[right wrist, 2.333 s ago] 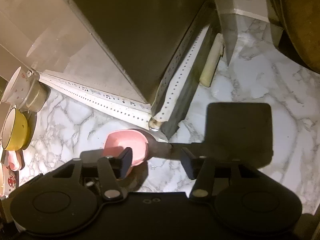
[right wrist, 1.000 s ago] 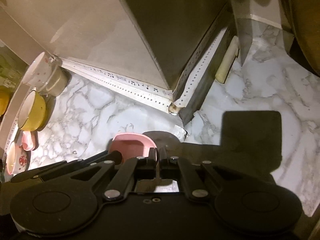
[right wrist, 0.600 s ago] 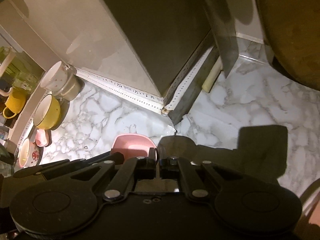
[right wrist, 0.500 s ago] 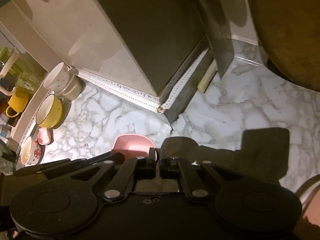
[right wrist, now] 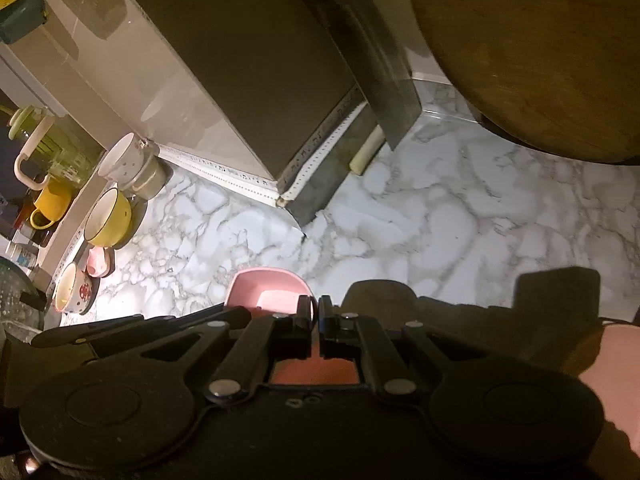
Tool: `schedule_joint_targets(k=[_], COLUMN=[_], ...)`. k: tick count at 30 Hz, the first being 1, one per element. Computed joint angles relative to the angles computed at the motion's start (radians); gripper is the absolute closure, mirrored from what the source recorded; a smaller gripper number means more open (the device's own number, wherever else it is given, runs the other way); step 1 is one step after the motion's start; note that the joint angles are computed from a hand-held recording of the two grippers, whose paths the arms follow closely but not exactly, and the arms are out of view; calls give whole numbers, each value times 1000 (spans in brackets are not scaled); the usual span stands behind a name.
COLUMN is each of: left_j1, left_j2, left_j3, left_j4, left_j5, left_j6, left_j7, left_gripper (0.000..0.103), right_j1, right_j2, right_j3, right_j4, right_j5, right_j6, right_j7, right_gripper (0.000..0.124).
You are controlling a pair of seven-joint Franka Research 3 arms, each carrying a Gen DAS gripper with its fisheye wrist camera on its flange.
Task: Organize plates and bowls
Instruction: 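Carry the heart dish with both tools and lower it into the pink bowl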
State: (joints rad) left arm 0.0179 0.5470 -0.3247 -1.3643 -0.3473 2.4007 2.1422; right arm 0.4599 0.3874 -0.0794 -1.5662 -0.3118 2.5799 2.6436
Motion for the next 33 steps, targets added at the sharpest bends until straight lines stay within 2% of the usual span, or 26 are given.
schedule_joint_targets(k=[13, 33], left_j1=[-19, -51], left_j2=[-90, -79], left_j3=[12, 31], left_j4=[-141, -162], left_j5=[9, 89], left_j6=[0, -22], left_j7=[11, -8], left_gripper=[97, 97], right_j1=[-31, -42], right_j2=[-117, -125], right_j3=[35, 57], right_j4=[-216, -256], right_j5=[30, 74], right_j6=[87, 68], right_j7=[-4, -76], right_gripper=[122, 119])
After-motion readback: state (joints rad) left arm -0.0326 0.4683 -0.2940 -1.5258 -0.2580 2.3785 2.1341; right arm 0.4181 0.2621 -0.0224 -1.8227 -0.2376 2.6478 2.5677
